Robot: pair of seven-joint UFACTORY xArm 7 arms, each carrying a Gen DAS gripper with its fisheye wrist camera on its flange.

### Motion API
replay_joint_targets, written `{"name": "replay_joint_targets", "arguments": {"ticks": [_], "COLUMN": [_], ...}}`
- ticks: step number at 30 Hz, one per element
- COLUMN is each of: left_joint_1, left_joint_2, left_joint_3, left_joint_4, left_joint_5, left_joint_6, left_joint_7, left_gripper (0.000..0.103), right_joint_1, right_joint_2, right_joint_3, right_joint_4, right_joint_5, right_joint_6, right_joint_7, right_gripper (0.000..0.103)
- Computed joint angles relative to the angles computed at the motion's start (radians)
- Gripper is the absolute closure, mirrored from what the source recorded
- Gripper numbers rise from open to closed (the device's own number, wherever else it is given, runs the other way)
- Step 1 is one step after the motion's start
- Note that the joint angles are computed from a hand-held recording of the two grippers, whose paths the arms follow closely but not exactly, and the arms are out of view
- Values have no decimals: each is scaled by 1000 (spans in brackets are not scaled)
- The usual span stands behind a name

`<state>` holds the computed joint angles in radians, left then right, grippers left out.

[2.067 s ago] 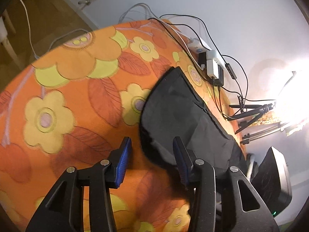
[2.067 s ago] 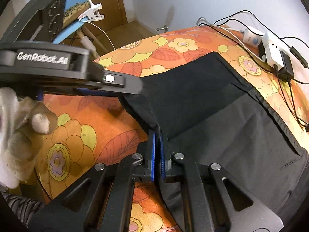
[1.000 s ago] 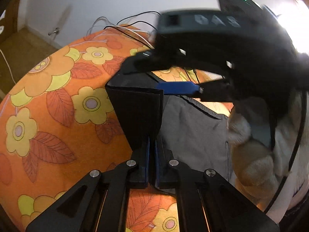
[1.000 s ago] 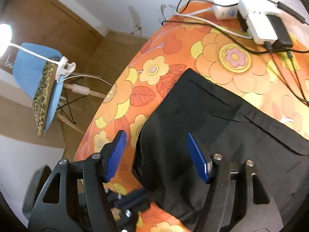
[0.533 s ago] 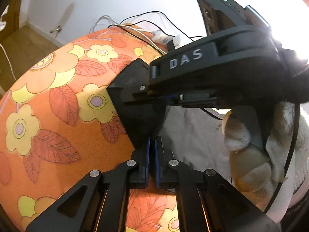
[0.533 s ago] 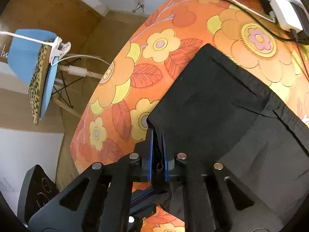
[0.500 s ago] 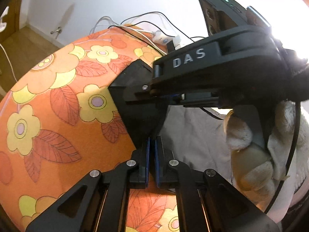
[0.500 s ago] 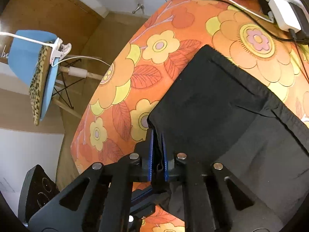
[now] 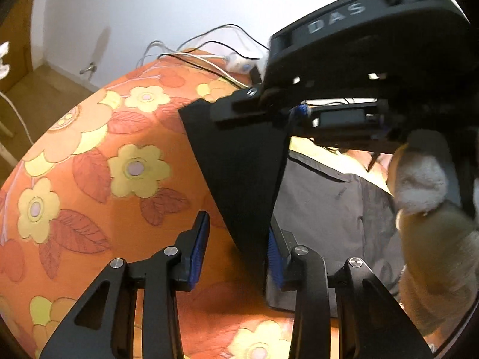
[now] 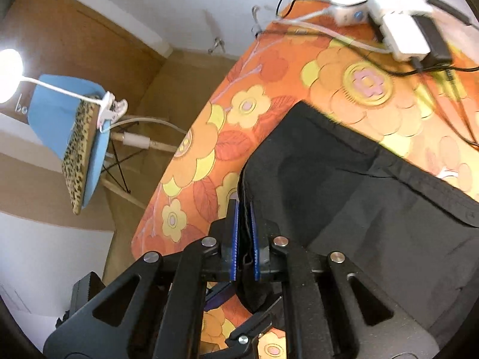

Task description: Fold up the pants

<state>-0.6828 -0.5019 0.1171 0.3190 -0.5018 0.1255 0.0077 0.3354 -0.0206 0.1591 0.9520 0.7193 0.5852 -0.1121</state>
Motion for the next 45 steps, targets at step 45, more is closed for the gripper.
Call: {"name": "replay_joint_targets", "arguments": {"ticks": [45], "left_joint_1": [-90], "left_joint_2": [525], "left_joint_3": [-507], "left_joint_4": [549], "left_joint_5": [512], "left_joint_6": [238], "left_joint_7": [-414], "left_gripper": [82], "right_joint_1": [-859], "right_joint_2": [-826], "right_joint_3": [-735], "right_joint_4": [-702], "right_joint_5": [-291], "right_joint_6": [540], "right_joint_7": [-496], "right_gripper": [93]}}
